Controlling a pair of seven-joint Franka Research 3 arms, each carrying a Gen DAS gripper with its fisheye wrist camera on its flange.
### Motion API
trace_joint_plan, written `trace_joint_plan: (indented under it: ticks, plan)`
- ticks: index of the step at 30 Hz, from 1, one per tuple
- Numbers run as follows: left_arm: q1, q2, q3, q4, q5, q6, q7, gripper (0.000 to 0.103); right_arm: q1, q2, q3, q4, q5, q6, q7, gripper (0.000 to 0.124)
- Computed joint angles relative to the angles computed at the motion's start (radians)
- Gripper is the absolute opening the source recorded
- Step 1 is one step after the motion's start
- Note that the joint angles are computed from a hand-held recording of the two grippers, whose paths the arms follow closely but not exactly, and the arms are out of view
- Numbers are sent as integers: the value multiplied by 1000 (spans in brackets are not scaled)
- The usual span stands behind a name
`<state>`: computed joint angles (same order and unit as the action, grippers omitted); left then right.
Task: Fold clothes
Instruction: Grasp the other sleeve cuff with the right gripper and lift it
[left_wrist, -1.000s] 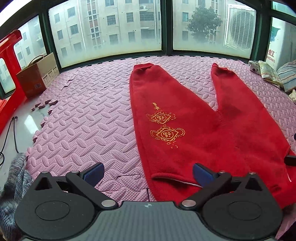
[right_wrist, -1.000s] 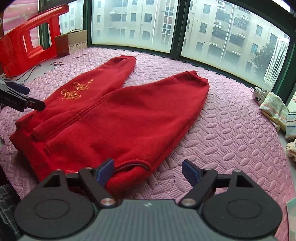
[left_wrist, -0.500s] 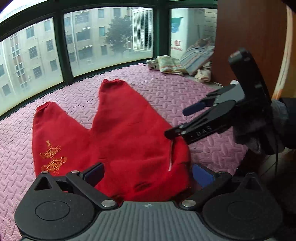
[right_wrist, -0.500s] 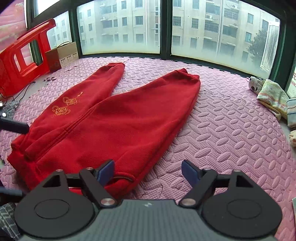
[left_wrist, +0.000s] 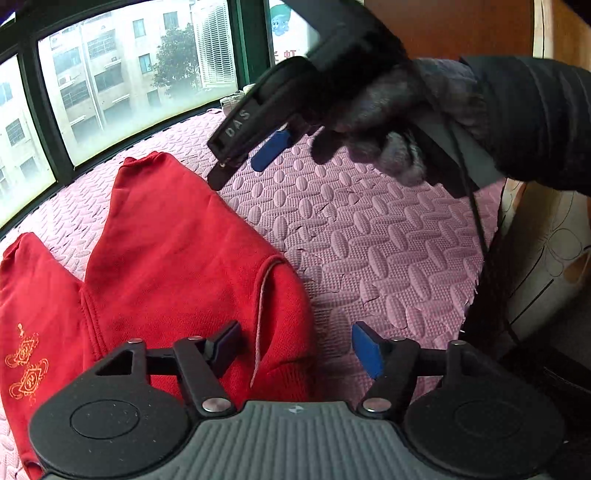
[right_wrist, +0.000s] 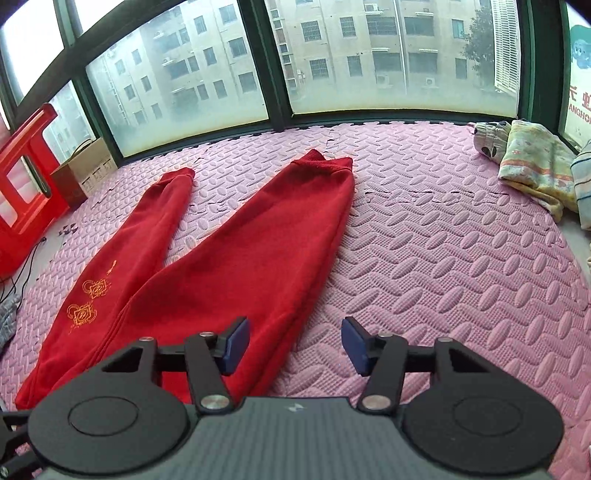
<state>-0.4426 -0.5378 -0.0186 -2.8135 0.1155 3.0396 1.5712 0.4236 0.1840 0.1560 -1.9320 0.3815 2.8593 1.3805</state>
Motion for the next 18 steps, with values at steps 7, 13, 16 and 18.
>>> trace_joint_plan:
  ticks: [7, 13, 16, 18]
  plan:
    - [-192, -49, 258, 13, -179, -33, 115, 25, 35, 240, -69, 328, -125, -97, 186, 42]
    - [-323, -148, 443, 14, -369, -44, 234, 18, 68, 479, -122, 674, -217, -210, 334, 37]
    - [-340, -182, 480, 16, -424, -39, 281, 14, 81, 592, -145, 846, -256, -277, 396, 36]
    - [-366, -208, 513, 18, -452, -51, 328, 15, 80, 628, -145, 899, -272, -297, 406, 35]
